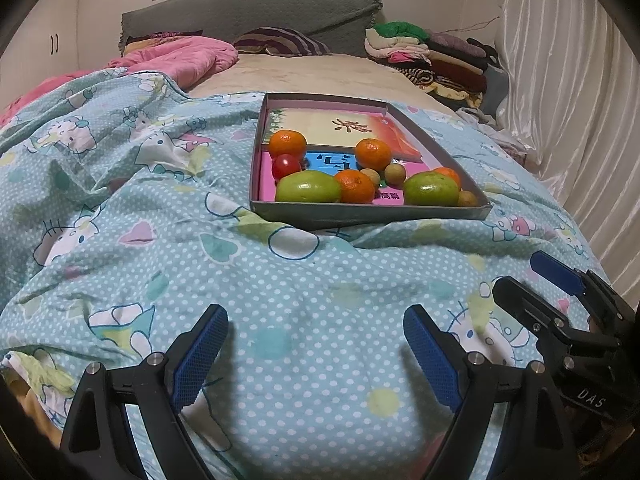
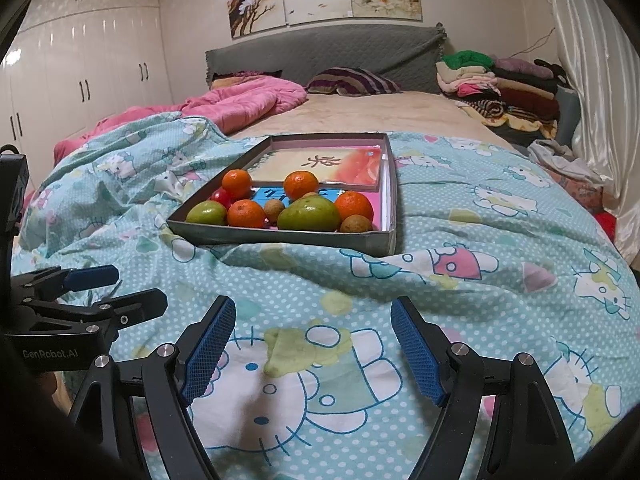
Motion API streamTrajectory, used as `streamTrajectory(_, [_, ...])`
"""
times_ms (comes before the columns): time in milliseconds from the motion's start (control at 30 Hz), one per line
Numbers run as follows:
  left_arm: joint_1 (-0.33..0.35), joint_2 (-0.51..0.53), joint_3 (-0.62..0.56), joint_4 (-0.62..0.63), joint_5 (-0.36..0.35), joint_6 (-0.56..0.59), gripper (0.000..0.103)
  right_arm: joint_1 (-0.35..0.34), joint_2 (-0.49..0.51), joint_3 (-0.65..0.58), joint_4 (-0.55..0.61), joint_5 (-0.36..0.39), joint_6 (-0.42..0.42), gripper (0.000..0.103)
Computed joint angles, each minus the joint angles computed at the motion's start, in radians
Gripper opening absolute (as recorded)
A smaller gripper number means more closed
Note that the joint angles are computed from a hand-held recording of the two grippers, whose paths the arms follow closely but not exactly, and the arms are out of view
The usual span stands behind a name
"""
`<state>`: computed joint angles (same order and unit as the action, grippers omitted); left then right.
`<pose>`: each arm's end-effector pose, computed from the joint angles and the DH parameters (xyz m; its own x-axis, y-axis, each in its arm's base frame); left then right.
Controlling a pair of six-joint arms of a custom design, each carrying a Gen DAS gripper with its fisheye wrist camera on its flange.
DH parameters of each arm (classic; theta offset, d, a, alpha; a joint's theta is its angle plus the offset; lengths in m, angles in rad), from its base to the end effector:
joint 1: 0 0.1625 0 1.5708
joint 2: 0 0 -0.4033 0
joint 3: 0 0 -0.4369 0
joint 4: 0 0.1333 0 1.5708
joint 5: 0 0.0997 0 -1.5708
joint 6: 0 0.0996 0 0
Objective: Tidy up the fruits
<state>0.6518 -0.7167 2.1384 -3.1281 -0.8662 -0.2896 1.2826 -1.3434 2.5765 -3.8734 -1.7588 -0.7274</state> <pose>-0.2600 -0.4472 -0.0663 -0.7346 0.3579 -0.5764 0.6030 0.7338 -0.3128 0.0050 -0.3868 0.1836 -0.7595 0.0196 0.6502 -0.4933 0.6343 -0.5953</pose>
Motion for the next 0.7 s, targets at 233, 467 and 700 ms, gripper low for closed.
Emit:
streamTrajectory(233, [0.001,0.001,-0.001,-0.001,-0.001,0.0,0.089,0.0,0.008,-0.002,-0.006,-0.004,-0.004,0.081])
streamTrajectory(467, [0.002,-0.001,-0.001,0.011,0.0,-0.002,0.089,0.001,0.014,-0.003,-0.014,-0.006,-0.007,0.081])
streamTrajectory(700, [-0.002,-0.001,0.0,0.019,0.003,-0.01,0.089,0.002,0.017,-0.005,-0.015,-0.007,-0.008,0.081])
